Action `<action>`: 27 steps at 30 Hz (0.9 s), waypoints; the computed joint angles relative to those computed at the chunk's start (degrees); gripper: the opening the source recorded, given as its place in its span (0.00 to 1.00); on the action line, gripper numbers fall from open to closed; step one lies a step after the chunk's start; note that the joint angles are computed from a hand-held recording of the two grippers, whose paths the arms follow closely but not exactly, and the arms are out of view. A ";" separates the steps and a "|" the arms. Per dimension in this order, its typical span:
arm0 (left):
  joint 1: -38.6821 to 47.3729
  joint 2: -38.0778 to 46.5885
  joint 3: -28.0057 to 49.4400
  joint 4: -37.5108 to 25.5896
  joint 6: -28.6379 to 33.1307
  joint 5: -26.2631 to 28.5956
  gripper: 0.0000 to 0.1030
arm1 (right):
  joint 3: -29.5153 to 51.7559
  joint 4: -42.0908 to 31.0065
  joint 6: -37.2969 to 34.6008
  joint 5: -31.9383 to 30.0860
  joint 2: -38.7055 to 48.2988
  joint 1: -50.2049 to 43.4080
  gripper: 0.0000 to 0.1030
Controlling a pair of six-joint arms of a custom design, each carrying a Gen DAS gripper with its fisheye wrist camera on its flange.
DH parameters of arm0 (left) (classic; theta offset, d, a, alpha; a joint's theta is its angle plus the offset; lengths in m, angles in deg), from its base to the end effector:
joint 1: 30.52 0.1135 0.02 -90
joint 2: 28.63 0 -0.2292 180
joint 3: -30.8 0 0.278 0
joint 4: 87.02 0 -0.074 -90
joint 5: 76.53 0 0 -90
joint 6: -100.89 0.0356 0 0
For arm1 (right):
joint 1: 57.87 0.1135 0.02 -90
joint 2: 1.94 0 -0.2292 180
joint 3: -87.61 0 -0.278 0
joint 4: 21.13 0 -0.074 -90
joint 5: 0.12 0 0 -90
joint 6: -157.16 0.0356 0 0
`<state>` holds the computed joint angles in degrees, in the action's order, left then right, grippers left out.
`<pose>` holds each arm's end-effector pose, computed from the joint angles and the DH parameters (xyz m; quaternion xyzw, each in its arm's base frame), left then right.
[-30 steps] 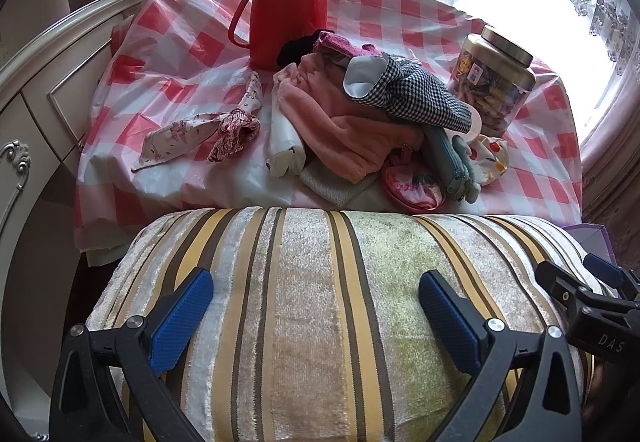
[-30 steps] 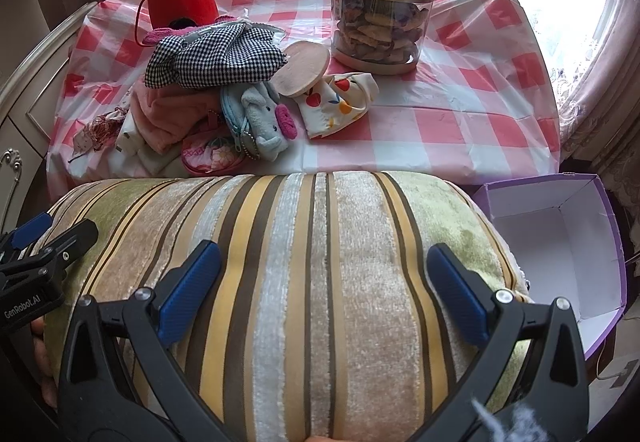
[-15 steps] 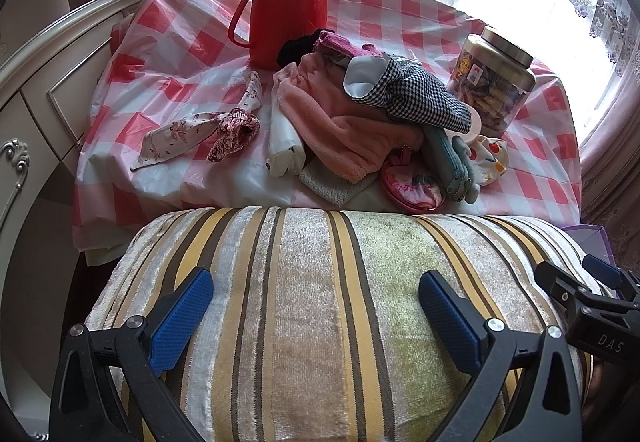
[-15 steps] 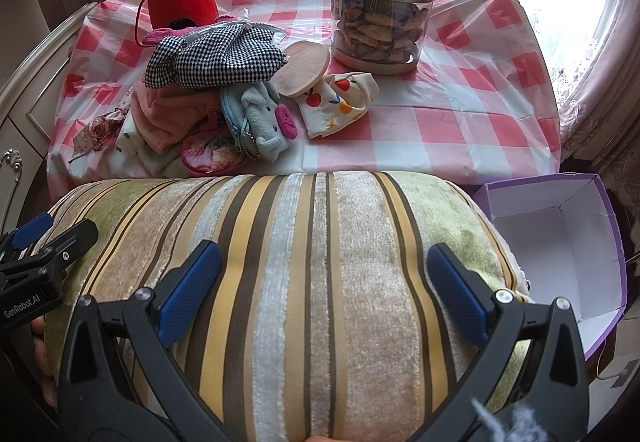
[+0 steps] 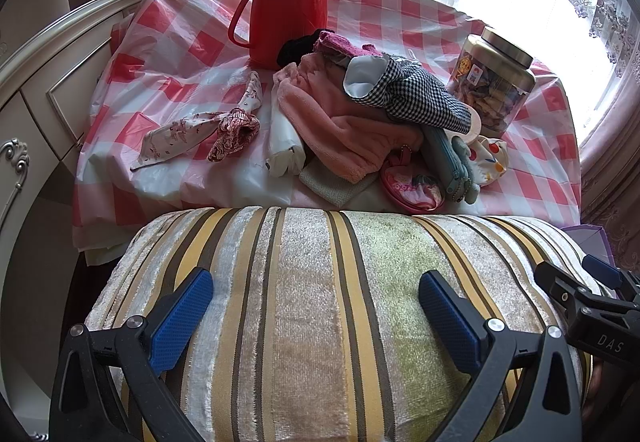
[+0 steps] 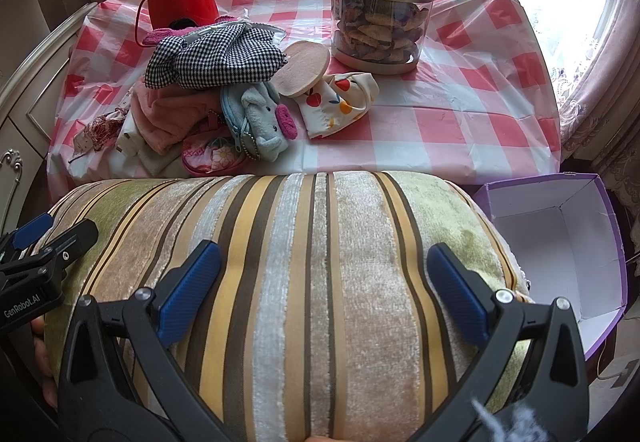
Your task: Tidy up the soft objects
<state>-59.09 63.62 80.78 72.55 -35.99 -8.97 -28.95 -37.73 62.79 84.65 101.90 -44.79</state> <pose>0.2557 -0.1238 0.0605 -0.1970 0.9337 0.0079 0.2988 0.3364 0.0815 0.0641 -0.1581 0.9448 0.0652 0.2796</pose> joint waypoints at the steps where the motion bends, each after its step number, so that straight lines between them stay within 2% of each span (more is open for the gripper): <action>1: 0.01 0.03 0.01 0.03 0.01 0.01 1.00 | 0.00 0.00 0.00 0.00 0.00 0.00 1.00; 23: -0.08 0.03 0.07 -0.13 -0.07 -0.17 1.00 | -0.10 0.05 0.01 -0.28 -0.02 -0.14 1.00; 27: -0.61 -1.30 0.07 -0.90 -0.88 -1.86 1.00 | 1.13 -2.14 -1.37 -2.41 0.17 -0.98 1.00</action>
